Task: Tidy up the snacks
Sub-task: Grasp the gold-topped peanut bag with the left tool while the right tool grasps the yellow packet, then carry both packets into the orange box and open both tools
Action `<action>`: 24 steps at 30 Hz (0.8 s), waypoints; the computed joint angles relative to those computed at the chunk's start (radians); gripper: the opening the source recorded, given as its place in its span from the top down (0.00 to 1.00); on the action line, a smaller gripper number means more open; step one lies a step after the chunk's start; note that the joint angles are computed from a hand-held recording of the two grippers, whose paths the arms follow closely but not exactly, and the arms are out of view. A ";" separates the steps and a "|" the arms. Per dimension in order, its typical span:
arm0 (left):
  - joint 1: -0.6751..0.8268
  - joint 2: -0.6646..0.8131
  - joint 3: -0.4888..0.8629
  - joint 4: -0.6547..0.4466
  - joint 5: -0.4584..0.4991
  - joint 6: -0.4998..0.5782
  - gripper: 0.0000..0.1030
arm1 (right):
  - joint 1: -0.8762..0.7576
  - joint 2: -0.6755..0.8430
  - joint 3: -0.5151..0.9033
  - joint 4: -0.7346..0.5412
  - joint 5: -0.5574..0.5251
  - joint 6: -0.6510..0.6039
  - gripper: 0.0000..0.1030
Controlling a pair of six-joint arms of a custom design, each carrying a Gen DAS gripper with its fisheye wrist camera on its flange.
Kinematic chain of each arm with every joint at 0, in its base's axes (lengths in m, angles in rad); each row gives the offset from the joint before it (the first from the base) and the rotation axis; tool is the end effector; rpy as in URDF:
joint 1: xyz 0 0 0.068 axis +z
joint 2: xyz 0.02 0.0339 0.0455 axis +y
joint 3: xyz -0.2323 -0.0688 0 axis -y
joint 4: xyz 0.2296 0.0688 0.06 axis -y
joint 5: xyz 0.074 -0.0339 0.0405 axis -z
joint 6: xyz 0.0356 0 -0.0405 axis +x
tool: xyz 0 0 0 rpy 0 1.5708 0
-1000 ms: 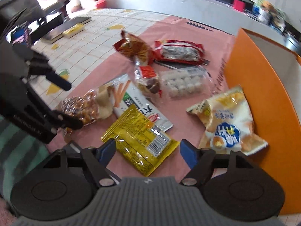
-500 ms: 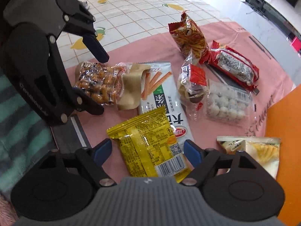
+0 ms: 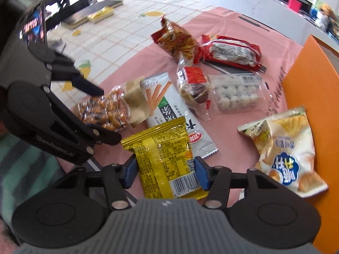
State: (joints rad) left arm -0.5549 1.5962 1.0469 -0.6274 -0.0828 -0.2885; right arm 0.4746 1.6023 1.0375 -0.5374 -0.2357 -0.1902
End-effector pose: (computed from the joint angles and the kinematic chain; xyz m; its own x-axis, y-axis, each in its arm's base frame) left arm 0.2524 -0.1530 0.1759 -0.8941 0.2206 -0.3898 0.2542 0.9665 -0.0360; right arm 0.2652 0.1456 0.1766 -0.6775 -0.5548 -0.4829 -0.6785 0.7249 0.1192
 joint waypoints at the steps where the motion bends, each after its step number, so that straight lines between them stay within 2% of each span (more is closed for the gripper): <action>1: 0.000 -0.016 -0.010 0.006 -0.001 -0.011 0.16 | -0.003 -0.023 -0.011 0.001 -0.004 0.027 0.48; 7: 0.004 -0.141 -0.058 0.013 0.001 -0.107 0.16 | -0.050 -0.154 -0.070 0.006 -0.023 0.152 0.48; 11: -0.009 -0.223 -0.059 0.001 -0.002 -0.158 0.16 | -0.098 -0.226 -0.093 -0.005 -0.042 0.183 0.48; 18: -0.095 -0.243 0.106 -0.100 -0.069 -0.205 0.16 | -0.243 -0.353 -0.075 -0.078 -0.139 0.177 0.48; 24: -0.194 -0.154 0.283 -0.138 -0.092 -0.253 0.16 | -0.428 -0.460 -0.079 -0.141 -0.246 0.123 0.48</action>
State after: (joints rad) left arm -0.7494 1.4425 1.3299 -0.7653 -0.1746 -0.5417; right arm 0.0463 1.1418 0.9582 -0.6787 -0.4822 -0.0668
